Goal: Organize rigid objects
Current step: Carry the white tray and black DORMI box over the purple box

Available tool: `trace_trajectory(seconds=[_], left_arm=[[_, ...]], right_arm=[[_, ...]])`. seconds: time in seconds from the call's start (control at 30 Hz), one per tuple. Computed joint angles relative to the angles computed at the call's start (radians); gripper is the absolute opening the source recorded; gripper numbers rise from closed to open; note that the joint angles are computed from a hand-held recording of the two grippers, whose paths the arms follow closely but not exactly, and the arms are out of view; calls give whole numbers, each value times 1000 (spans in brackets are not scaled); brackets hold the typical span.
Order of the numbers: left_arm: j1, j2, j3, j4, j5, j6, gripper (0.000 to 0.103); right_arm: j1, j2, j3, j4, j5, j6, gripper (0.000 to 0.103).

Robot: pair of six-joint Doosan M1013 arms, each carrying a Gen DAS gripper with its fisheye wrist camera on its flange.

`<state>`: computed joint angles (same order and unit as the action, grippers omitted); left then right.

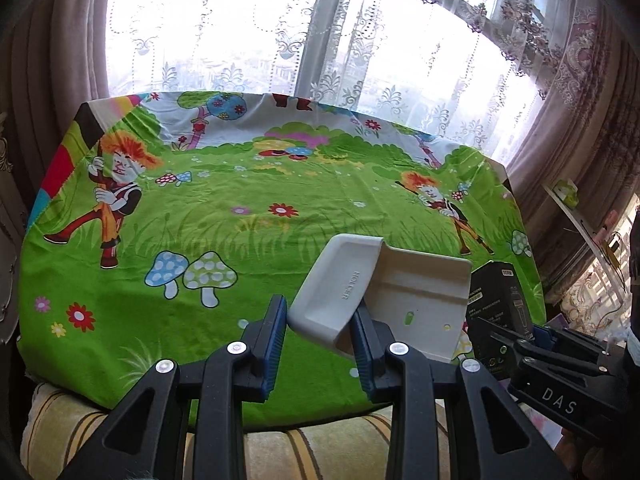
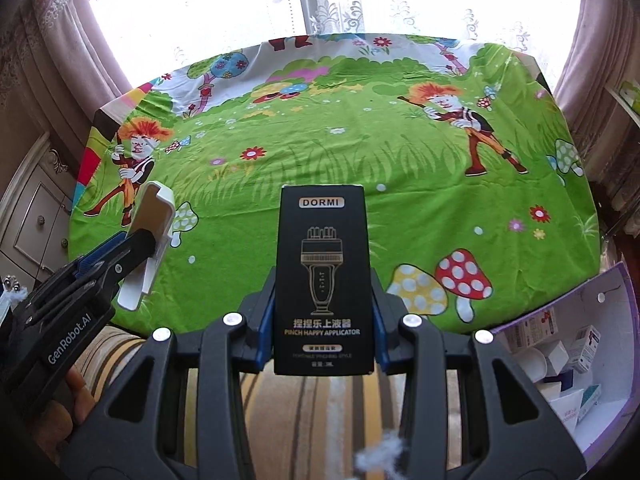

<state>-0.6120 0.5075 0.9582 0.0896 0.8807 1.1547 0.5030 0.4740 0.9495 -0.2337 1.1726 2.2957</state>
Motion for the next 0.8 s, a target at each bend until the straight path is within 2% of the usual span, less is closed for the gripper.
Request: trace_trajectory(seconds=[0.4,0.8], left_arm=[[-92,33,-75,-148,65,216,33],[-159,91,-174,-271,198,353,33]], right_arm=[[-36,-207,269,-119,5,165,43],[-61,-323,412,-193,58,278,43]])
